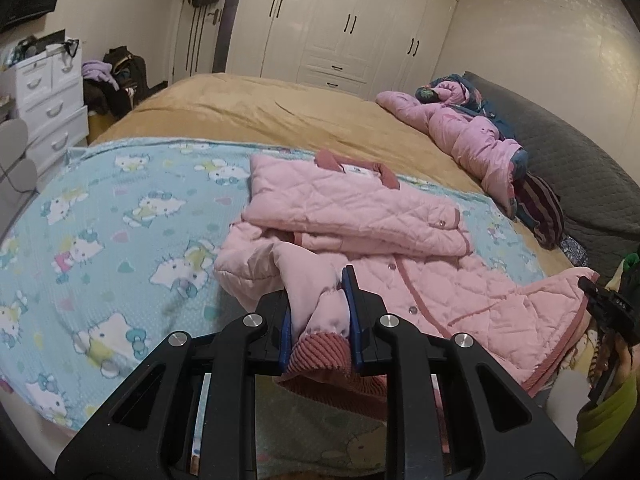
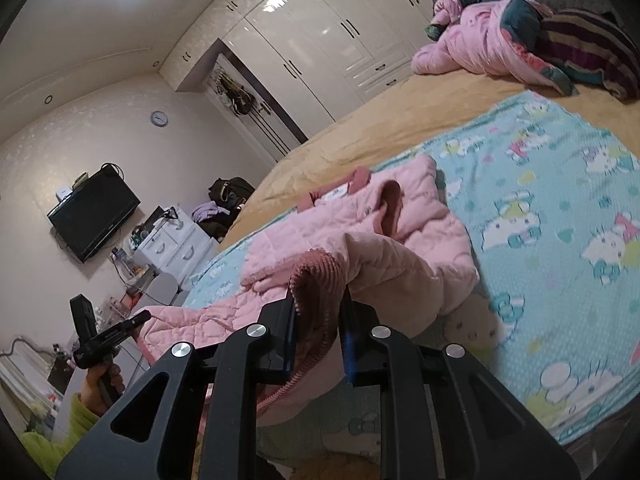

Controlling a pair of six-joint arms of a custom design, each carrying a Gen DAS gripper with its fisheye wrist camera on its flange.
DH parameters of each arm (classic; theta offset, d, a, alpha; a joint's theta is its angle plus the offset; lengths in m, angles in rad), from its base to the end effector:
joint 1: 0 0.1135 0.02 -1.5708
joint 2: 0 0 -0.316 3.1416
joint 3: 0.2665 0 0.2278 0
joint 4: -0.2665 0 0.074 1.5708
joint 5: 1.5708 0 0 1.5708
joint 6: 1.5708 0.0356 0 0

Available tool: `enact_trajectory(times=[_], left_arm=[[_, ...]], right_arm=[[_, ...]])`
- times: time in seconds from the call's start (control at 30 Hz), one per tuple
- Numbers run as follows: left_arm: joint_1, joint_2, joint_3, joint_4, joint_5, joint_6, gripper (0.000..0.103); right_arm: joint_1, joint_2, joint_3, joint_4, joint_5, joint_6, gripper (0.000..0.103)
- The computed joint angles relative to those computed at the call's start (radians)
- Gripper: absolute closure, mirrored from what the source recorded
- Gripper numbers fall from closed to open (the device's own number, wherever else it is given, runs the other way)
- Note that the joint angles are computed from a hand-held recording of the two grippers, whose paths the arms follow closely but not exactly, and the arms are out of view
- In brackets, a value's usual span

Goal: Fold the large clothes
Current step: 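Lift the held hem with both grippers and fold it toward the collar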

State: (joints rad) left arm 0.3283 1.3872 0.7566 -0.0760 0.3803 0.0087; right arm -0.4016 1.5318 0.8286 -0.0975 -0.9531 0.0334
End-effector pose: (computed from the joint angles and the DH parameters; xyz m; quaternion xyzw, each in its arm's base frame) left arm 0.2472 0.0702 0.2736 -0.0637 0.8930 -0.1002 0.4342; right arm 0.2690 -0.0827 0.2650 0.0095 0.8413 0.3568 0.4059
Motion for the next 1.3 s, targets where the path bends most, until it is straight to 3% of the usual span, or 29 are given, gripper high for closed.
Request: enact_trajectory(times=[0.73, 1.3], left_arm=[[-0.059, 0.136, 0.255, -0.048, -0.088, -0.035, 0.089], [-0.064, 0.317, 0.488, -0.034, -0.080, -0.058, 0.089]], right_arm=[[0.016, 0.184, 0.257, 0.068, -0.033, 0.155, 0.087], [0.106, 0.343, 0.599, -0.013, 0.092, 0.202, 0.087]])
